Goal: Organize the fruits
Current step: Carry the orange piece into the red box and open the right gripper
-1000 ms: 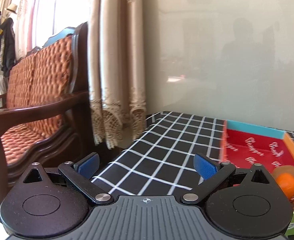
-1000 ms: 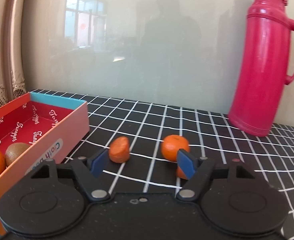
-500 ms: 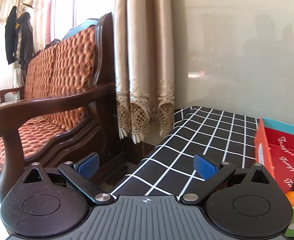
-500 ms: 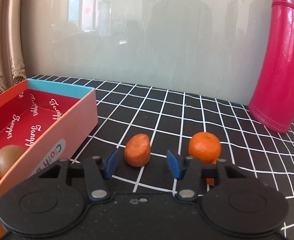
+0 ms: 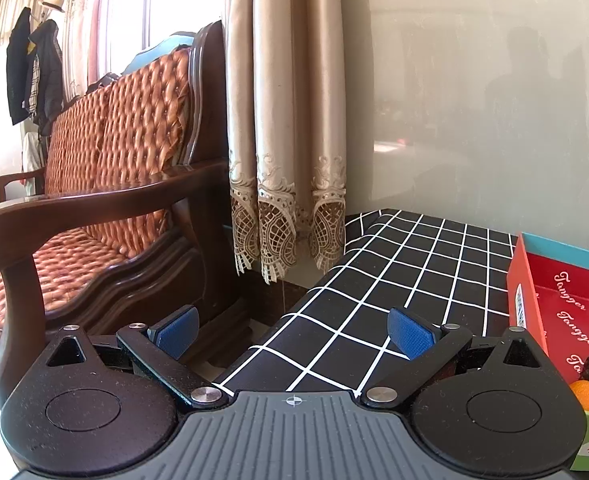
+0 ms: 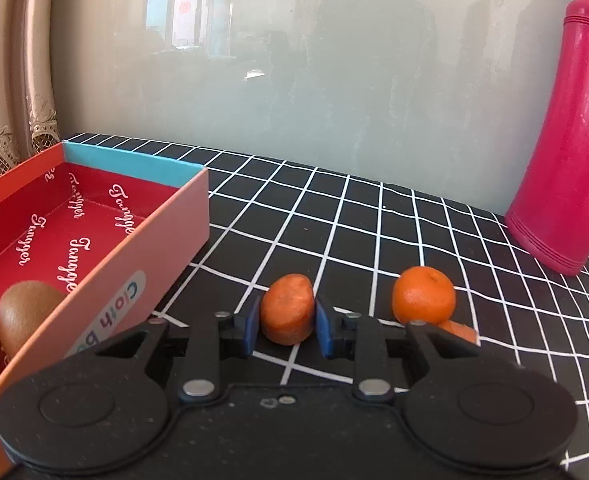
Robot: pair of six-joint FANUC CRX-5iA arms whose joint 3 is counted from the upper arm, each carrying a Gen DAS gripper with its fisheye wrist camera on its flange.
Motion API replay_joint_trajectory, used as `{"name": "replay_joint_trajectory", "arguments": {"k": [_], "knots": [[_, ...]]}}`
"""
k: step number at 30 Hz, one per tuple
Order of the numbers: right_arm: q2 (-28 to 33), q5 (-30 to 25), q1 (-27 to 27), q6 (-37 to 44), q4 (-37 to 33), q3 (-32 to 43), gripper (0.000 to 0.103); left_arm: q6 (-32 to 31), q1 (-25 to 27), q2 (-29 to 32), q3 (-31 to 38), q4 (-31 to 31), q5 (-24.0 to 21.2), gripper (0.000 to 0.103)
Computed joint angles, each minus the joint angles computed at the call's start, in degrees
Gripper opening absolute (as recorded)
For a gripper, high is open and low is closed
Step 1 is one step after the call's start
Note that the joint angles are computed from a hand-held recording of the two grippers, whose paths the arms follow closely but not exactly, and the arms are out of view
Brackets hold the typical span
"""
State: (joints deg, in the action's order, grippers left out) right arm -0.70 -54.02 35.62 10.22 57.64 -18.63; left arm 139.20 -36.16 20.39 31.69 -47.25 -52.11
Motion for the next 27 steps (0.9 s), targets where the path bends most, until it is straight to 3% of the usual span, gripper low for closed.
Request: {"name": "replay_joint_trajectory", "arguments": {"k": [11, 27], "knots": [[-3.9, 0.0, 3.6, -3.5, 6.4, -2.2, 0.028, 1.0, -0.8, -2.0, -1.4, -1.0, 0.6, 0.100], [-2.3, 7.5, 7.1, -6.5, 10.6, -1.0, 0.028, 1.3, -0.6, -2.9, -1.8, -2.6, -1.6, 0.100]]}}
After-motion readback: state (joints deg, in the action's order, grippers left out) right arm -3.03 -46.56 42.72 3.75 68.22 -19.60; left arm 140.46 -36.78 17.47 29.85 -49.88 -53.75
